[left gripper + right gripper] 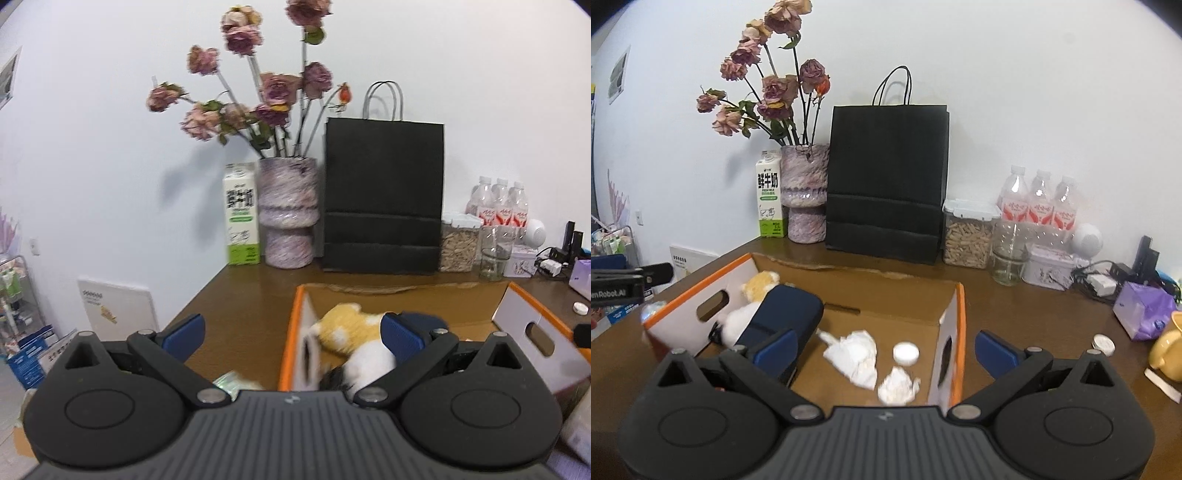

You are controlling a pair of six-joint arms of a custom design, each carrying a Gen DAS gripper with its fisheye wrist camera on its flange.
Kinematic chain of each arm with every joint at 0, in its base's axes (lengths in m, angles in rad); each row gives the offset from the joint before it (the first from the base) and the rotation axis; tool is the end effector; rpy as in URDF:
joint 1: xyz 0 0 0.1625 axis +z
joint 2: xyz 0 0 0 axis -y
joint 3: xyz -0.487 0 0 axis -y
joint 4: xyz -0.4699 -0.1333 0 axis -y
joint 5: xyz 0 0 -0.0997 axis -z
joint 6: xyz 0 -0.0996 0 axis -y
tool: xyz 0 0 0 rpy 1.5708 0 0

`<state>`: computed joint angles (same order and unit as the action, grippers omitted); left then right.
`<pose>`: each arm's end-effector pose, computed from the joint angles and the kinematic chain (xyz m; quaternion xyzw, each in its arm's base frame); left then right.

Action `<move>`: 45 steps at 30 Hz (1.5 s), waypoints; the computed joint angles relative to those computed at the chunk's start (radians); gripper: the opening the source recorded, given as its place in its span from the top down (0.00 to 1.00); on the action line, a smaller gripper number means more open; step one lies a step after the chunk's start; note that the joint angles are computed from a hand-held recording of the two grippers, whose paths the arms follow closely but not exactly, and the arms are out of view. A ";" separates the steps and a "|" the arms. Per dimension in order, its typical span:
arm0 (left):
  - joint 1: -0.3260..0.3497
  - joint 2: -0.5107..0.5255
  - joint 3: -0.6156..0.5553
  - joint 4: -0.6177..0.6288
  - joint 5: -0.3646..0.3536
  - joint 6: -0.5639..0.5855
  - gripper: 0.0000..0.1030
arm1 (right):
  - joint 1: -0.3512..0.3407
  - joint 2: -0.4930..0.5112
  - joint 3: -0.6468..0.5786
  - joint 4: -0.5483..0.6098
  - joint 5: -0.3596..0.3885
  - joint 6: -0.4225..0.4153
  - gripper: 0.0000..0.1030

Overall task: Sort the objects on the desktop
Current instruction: 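Withdraw both tools from the box back over the table, then grasp the translucent plastic container with the right gripper while the left grasps the iridescent bag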

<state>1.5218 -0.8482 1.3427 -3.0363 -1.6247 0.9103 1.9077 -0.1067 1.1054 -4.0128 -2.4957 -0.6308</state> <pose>0.0850 -0.8793 0.3309 0.4191 0.7785 -0.4338 0.1731 0.3188 -0.7474 -0.0894 0.0516 -0.7318 0.5358 0.4179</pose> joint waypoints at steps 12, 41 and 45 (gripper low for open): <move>0.071 -0.059 0.005 0.025 0.095 0.008 0.00 | 0.007 -0.030 0.148 0.116 -0.106 0.181 0.00; 0.083 -0.053 -0.001 0.090 0.125 0.001 0.00 | -0.036 -0.070 0.279 0.158 -0.052 0.420 0.38; 0.072 -0.028 -0.032 0.099 0.132 0.005 0.00 | -0.027 -0.067 0.274 0.128 -0.052 0.395 0.38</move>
<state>1.5935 -0.8763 1.3109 -2.9372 -1.4923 0.9150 1.8808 -0.1732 1.3797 -3.8852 -2.5482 -0.2360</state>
